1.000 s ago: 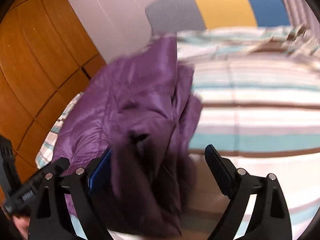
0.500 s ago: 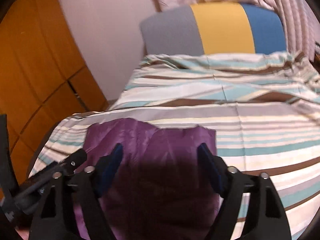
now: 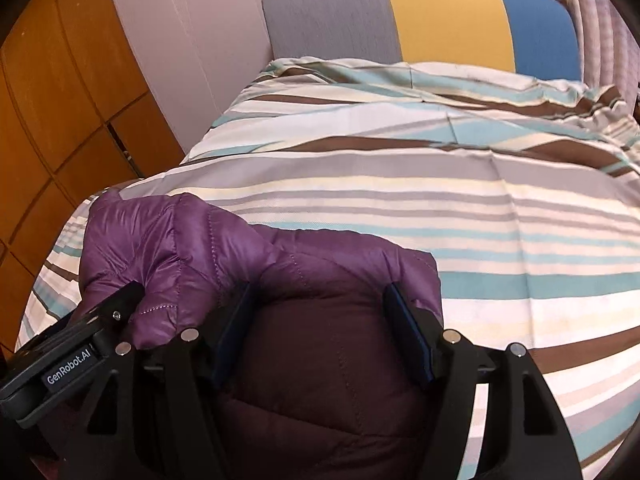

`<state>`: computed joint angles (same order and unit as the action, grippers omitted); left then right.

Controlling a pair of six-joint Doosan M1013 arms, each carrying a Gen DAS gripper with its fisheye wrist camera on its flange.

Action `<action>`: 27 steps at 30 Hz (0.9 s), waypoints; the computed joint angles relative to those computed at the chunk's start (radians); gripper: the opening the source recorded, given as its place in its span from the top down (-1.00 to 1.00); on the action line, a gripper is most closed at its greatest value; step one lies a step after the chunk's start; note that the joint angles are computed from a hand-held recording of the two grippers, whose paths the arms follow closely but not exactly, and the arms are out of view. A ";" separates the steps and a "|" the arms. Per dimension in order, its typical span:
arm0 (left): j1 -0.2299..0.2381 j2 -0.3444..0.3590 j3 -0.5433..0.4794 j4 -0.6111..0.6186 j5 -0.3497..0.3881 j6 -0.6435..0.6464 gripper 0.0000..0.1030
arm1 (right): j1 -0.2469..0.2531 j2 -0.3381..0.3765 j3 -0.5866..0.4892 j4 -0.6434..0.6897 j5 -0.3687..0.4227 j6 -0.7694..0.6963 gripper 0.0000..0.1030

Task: Fold large clothes

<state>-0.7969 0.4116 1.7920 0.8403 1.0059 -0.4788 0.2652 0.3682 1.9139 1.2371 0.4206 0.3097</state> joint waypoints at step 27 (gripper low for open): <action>-0.315 -0.050 0.114 0.188 0.073 -0.284 -0.94 | -0.184 -0.229 0.315 0.255 0.158 -0.419 -0.72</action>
